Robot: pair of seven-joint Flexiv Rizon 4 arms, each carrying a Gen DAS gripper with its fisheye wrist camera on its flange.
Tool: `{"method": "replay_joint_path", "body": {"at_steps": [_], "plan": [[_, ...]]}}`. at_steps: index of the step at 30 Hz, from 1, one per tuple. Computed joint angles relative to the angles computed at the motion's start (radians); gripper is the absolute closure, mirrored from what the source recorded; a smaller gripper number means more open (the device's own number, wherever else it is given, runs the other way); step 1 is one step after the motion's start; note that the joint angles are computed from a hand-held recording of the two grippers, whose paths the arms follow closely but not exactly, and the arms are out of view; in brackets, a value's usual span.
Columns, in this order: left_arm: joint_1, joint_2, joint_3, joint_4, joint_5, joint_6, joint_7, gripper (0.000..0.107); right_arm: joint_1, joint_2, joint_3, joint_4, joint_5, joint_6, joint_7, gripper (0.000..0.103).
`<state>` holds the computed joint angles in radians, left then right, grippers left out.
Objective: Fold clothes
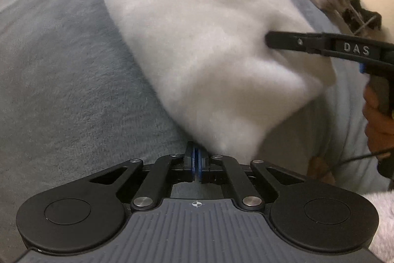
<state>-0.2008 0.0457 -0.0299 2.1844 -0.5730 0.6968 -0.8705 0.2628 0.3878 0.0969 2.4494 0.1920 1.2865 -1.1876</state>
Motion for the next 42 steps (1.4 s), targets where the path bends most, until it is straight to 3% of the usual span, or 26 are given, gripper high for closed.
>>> {"method": "replay_joint_path", "body": {"at_steps": [4, 6, 12, 18, 20, 24, 27, 29, 32, 34, 37, 39, 42], "plan": [[0.043, -0.005, 0.033, -0.033, -0.029, -0.163, 0.029, 0.105, 0.006, 0.005, -0.005, 0.001, 0.003, -0.004, -0.011, 0.097], [0.058, 0.025, 0.05, -0.01, -0.06, -0.173, 0.056, 0.105, 0.007, 0.008, -0.006, 0.002, 0.007, -0.002, -0.015, 0.096], [0.063, 0.064, 0.063, 0.032, -0.249, -0.097, 0.171, 0.104, 0.019, 0.015, -0.015, 0.004, 0.026, 0.021, -0.031, 0.096], [-0.021, 0.023, 0.002, 0.026, -0.538, 0.016, 0.382, 0.104, 0.03, 0.029, -0.037, 0.012, 0.052, 0.044, -0.064, 0.096], [-0.027, -0.005, -0.008, 0.008, -0.514, 0.002, 0.386, 0.104, -0.01, 0.037, -0.025, 0.028, 0.026, 0.043, -0.047, 0.096], [-0.028, -0.043, -0.018, -0.012, -0.471, -0.022, 0.355, 0.104, -0.015, 0.102, -0.075, 0.056, 0.067, 0.016, -0.064, 0.099], [-0.005, -0.06, -0.008, -0.031, -0.473, -0.087, 0.312, 0.104, -0.084, 0.131, -0.031, 0.068, -0.006, 0.004, -0.041, 0.096], [0.009, -0.073, -0.007, -0.049, -0.471, -0.124, 0.279, 0.104, -0.057, 0.154, -0.061, 0.062, 0.003, -0.022, -0.073, 0.096], [0.016, -0.085, -0.015, -0.07, -0.465, -0.144, 0.258, 0.104, 0.069, 0.194, -0.164, 0.041, 0.102, -0.053, -0.197, 0.096], [0.018, -0.078, -0.016, -0.069, -0.46, -0.161, 0.276, 0.103, 0.086, 0.185, -0.172, 0.032, 0.123, -0.071, -0.245, 0.096], [0.013, -0.043, -0.013, -0.054, -0.436, -0.204, 0.371, 0.088, 0.056, 0.149, -0.146, 0.025, 0.132, -0.09, -0.251, 0.096], [-0.005, 0.001, -0.013, -0.026, -0.389, -0.195, 0.448, 0.068, 0.044, 0.138, -0.144, 0.025, 0.169, -0.089, -0.234, 0.097], [-0.06, 0.062, -0.028, 0.052, -0.37, -0.028, 0.531, 0.065, 0.034, 0.135, -0.137, 0.023, 0.202, -0.081, -0.227, 0.096]]}}
